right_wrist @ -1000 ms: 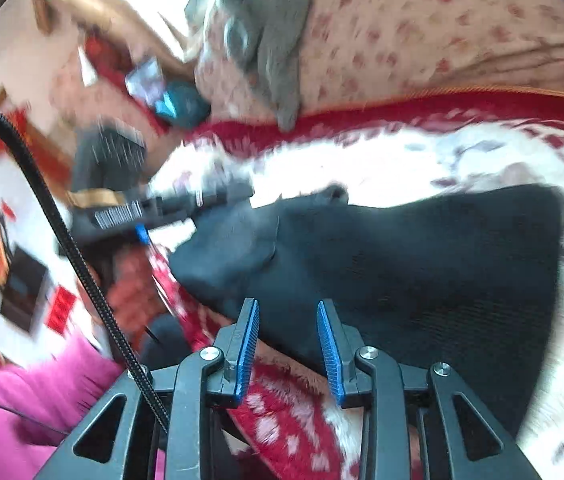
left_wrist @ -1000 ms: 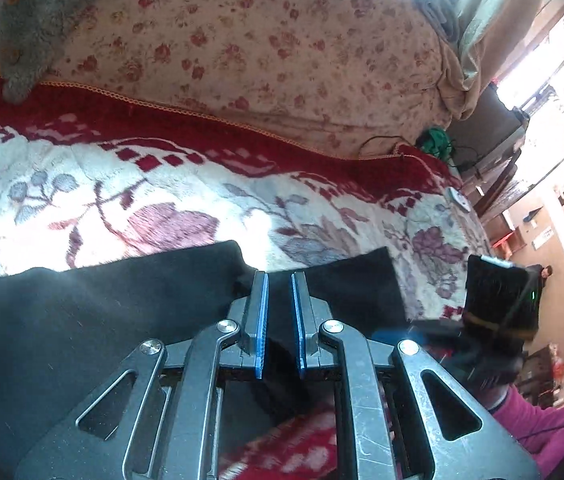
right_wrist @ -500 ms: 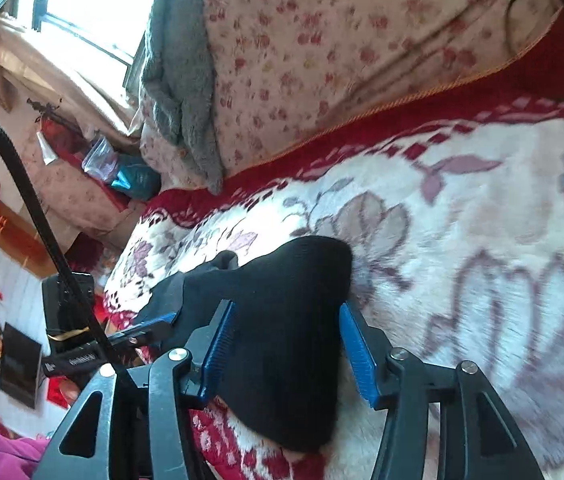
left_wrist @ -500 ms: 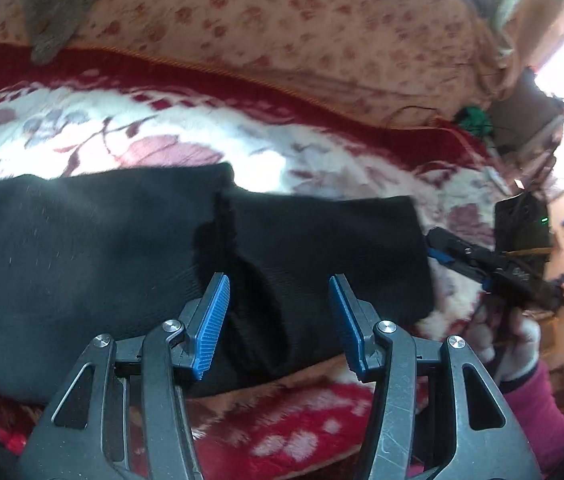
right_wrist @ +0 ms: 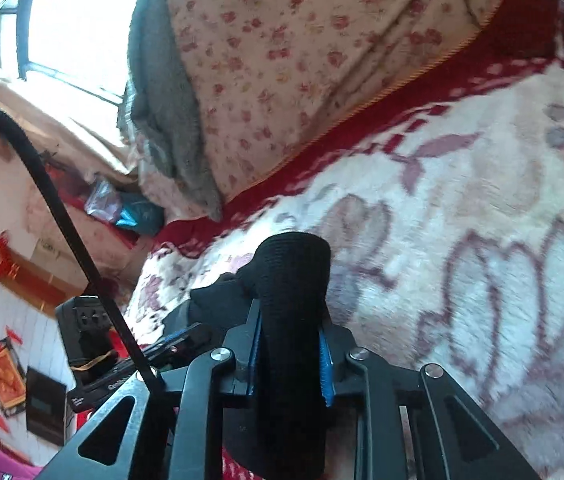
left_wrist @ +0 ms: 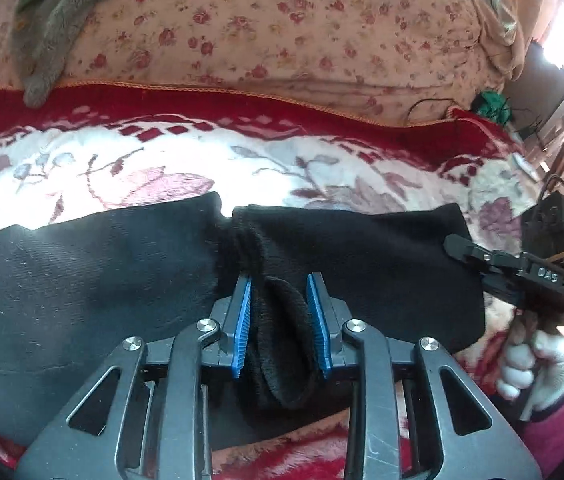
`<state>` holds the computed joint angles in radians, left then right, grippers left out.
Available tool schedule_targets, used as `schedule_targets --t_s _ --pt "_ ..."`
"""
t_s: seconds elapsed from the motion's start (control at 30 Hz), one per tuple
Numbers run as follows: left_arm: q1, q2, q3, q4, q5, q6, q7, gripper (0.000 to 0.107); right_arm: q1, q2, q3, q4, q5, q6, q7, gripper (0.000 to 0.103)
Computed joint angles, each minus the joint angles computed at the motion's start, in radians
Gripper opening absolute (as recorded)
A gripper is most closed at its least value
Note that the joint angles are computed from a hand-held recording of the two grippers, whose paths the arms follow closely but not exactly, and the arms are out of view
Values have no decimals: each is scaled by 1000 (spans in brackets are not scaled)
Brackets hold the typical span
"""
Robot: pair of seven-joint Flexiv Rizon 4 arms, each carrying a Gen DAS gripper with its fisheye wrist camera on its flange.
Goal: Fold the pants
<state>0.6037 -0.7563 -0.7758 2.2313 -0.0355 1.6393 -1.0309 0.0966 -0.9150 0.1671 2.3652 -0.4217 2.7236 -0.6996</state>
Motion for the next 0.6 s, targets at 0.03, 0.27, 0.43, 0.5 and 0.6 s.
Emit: schedule_targets --t_s 0.03,0.27,0.43,0.5,0.6 --pt "-22 3 29 -2 -3 8 -7 26 6 -1 -2 -1 13 -13 5 22" --pt "20 -10 15 25 3 44 -56 27 71 44 -32 -2 134 -119 -12 35" --pt "85 25 9 76 31 85 -129 26 191 171 -72 50 352 -197 -121 37" --pt "152 26 -23 102 42 89 -169 26 219 210 -74 53 364 -219 -177 38" --pt "261 40 -63 140 48 98 -253 34 187 222 -34 14 252 -236 -221 50"
